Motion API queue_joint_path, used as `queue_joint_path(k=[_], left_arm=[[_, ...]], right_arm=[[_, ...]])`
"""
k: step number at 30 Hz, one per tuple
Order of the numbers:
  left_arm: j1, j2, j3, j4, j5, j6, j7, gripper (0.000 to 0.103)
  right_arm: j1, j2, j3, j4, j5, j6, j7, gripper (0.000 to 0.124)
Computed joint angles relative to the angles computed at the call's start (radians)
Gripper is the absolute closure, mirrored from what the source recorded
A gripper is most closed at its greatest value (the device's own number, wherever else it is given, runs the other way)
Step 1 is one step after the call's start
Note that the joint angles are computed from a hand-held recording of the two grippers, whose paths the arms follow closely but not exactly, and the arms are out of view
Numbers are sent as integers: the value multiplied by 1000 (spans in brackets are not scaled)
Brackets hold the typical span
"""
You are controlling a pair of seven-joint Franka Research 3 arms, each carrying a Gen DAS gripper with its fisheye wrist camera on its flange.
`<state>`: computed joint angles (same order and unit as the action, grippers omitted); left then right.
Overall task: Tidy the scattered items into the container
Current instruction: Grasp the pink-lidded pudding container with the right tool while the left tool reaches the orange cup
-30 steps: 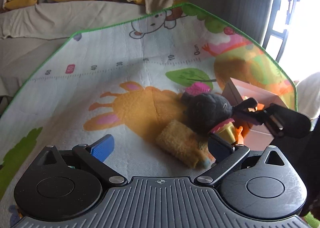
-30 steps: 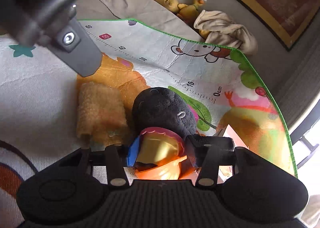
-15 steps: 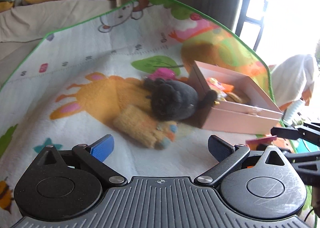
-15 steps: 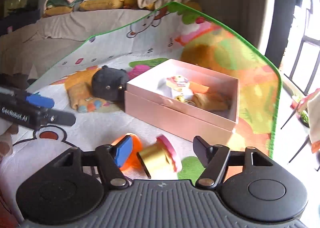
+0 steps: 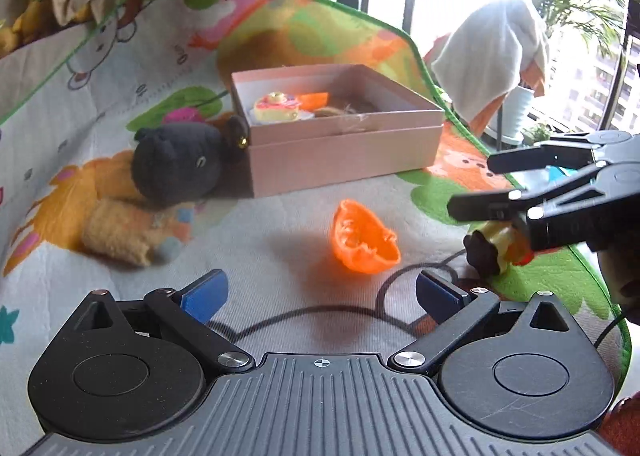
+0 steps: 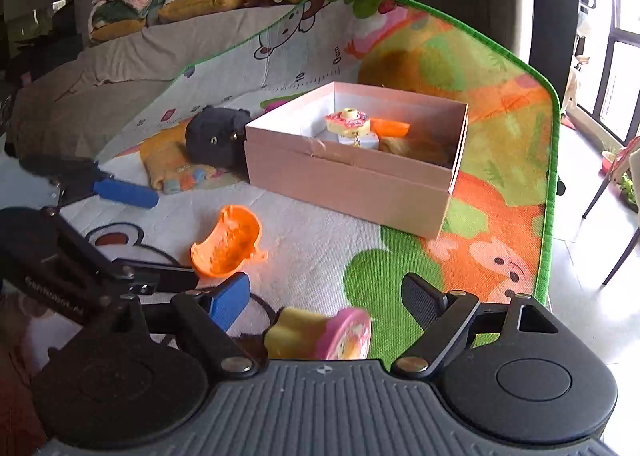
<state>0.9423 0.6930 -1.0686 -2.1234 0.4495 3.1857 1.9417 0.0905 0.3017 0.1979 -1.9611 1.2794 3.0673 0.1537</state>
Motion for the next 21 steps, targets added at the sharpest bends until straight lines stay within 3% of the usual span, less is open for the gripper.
queue_joint_path(k=[4,6,7,12,13,14,15,16,21], left_arm=[[-145,-28,111,61,13,5,39,1],[-239,-43,193,94,-2,17,30,1],[-262,-37,209,113,-15,8,25,1],[-247,24,162,150,-77,-25,63,2],[-251,23,166,151,-81,-24,71,11],[-256,21,171,154,-84,-32,78,33],[-261,16,176,158,-92,-48,84,42],[-264,10,184,158,-102,-51,92,47],[-236,-52,223,118,-133,2,99,50]], right_arm=[[1,-36,-25,-66,-67,-21,44,40],[-8,-38,-12,-77,-19,15,15,49],[-5,-38,-17,-79,-23,14,31,59],[5,3,-21,-31,-67,6,63,78],[13,17,-25,-14,-101,8,90,81],[19,32,-26,4,-134,12,116,85],[22,46,-21,24,-164,18,134,86],[22,60,-11,44,-189,24,144,86],[-7,102,66,103,-293,8,133,86]])
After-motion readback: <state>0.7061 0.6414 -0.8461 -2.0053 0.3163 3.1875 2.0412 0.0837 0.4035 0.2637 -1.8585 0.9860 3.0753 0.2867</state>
